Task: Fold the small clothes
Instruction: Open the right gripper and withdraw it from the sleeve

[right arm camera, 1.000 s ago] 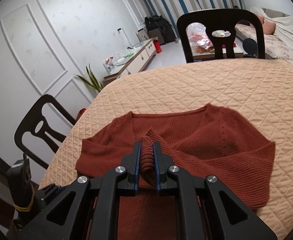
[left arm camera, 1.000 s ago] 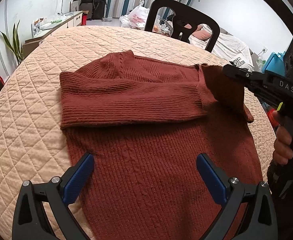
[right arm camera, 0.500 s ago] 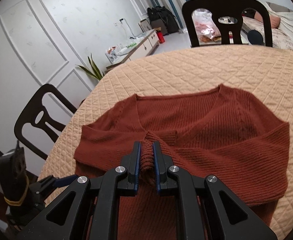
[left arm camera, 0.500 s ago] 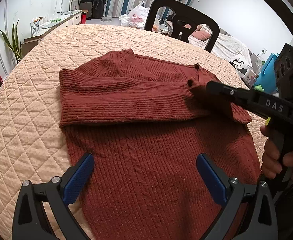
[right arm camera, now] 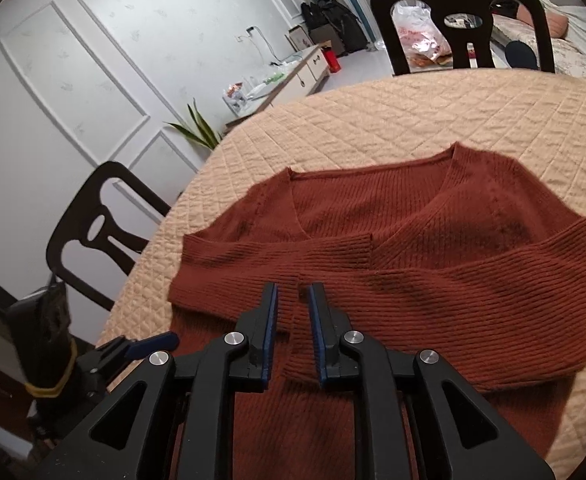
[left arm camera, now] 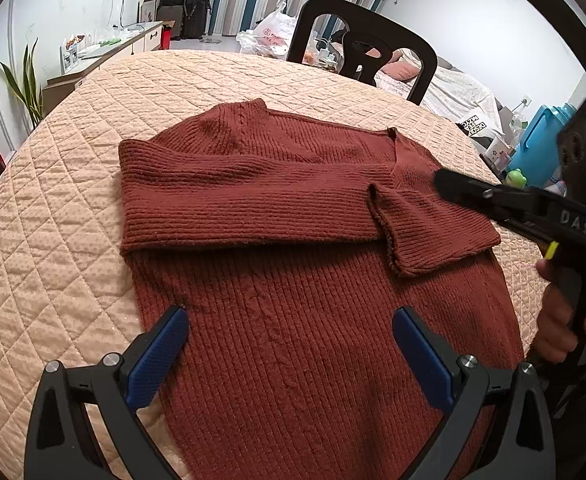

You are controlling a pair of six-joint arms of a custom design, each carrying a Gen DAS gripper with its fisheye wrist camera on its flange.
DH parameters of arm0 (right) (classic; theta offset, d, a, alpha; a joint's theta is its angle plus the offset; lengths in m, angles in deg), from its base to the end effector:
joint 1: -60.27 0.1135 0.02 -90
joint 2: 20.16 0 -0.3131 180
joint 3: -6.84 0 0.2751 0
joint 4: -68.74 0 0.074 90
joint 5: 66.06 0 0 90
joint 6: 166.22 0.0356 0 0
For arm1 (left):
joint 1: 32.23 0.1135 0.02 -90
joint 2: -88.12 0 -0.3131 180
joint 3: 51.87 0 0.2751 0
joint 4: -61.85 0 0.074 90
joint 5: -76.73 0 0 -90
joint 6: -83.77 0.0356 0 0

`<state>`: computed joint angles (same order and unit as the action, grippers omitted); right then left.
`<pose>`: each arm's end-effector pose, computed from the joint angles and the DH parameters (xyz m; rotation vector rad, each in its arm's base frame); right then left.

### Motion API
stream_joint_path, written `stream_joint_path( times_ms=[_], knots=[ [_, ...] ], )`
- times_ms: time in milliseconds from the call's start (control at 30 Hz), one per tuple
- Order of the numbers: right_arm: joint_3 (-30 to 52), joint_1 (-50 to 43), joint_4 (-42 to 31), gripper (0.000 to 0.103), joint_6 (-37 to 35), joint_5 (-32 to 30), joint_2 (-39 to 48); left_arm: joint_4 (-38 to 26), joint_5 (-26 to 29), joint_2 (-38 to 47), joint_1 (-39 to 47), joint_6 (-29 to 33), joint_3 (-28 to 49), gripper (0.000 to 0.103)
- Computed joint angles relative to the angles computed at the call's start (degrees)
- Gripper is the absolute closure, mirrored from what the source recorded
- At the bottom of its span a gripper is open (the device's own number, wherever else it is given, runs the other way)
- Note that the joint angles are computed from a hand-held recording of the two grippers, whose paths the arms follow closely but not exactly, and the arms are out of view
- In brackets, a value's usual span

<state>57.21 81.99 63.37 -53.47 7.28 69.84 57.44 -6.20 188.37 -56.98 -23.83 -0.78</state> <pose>0.2827 0.1236 0.1747 -0.1254 2.4280 0.7093 0.2893 -0.1382 0.1255 0.2112 2.5471 -0.4509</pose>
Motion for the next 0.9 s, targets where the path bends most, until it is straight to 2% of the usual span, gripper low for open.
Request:
stream_joint_path(
  times_ms=[200, 433, 533, 767, 833, 867, 900],
  knots=[
    [-2.0, -3.6, -5.4, 0.085, -2.5, 8.8, -4.7, 0.4, 0.0, -0.7, 0.5, 0.3, -1.0, 0.000],
    [-2.9, -5.3, -7.9, 0.085, -4.1, 17.0, -1.9, 0.7, -0.5, -1.9, 0.6, 1.0, -2.4, 0.000],
    [-3.1, -6.8, -8.2, 0.085, -5.0, 15.5, -0.3, 0.4, -1.5, -2.8, 0.5, 1.4, -3.3, 0.000],
    [-5.6, -8.0, -8.2, 0.083, -4.6, 14.7, -5.1, -0.3, -2.4, -5.5, 2.5, 1.6, -6.5, 0.000],
    [-6.9, -7.8, -8.3, 0.080, -4.5, 14.6, -7.2, 0.0, -2.6, -6.8, 2.9, 1.5, -7.6, 0.000],
    [-7.6, -7.8, -8.5, 0.072, -4.6, 14.5, -8.5, -0.1, -2.8, -7.3, 3.2, 1.5, -8.1, 0.000],
    [-8.4, -7.8, -8.6, 0.058, -4.5, 14.1, -10.0, -0.1, -2.8, -7.7, 3.4, 1.4, -8.6, 0.000]
  ],
)
